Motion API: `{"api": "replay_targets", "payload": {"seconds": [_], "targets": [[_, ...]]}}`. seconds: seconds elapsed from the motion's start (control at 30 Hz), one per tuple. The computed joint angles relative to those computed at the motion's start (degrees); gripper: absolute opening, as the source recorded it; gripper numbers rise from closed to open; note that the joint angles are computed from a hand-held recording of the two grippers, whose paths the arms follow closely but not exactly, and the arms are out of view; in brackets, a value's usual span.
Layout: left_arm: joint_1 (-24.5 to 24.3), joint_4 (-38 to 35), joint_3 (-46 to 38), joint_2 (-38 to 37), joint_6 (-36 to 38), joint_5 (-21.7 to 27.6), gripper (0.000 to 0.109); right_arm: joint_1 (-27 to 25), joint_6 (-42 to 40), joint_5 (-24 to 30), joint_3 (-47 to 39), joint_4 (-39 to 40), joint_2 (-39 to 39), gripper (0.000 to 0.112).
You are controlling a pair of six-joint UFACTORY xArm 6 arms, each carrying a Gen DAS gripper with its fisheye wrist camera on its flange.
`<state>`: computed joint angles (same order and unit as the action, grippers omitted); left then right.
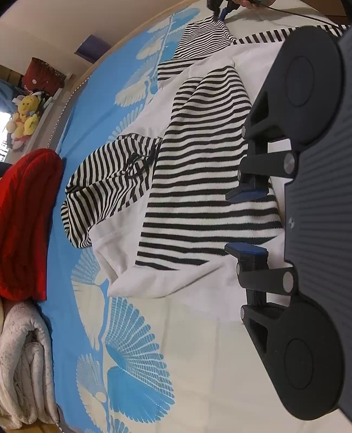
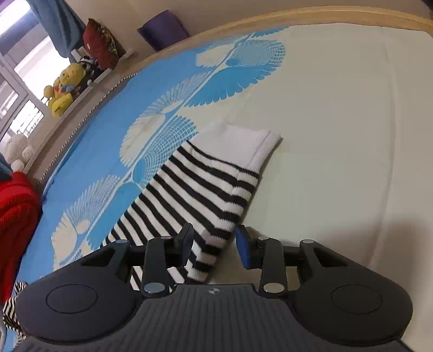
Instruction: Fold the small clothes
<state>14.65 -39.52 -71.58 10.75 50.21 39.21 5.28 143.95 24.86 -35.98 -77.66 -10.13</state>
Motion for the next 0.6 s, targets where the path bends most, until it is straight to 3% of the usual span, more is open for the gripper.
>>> {"api": "replay_targets", "payload": {"seconds": [0.07, 0.23, 0.33, 0.47, 0.53, 0.6], "targets": [[0.2, 0.0, -0.2, 0.1, -0.1, 0.0, 0.036, 0.5, -2.8, 1.8, -0.9, 2.6, 1.0, 0.006], [0.4, 0.3, -0.3, 0.1, -0.3, -0.3, 0.036, 3.9, -2.8, 8.5, -2.7, 2.2, 1.0, 0.003], [0.7, 0.6, -0.1, -0.2, -0.5, -0.4, 0.036, 6.7, -6.7, 14.1, -4.6, 6.4, 1.0, 0.003], [1.6, 0.7, -0.3, -0.4, -0.5, -0.3, 0.036, 12.3, -18.0, 26.6, -10.8, 13.0, 3.8, 0.003], [2.3, 0.6, -0.8, -0.3, -0.7, -0.2, 0.036, 16.8, -25.4, 34.6, -16.1, 11.0, 7.1, 0.002], [3.2, 0.2, -1.4, -0.1, -1.1, 0.1, 0.036, 20.8, -29.6, 38.8, -20.7, 6.5, 9.6, 0.002]]}}
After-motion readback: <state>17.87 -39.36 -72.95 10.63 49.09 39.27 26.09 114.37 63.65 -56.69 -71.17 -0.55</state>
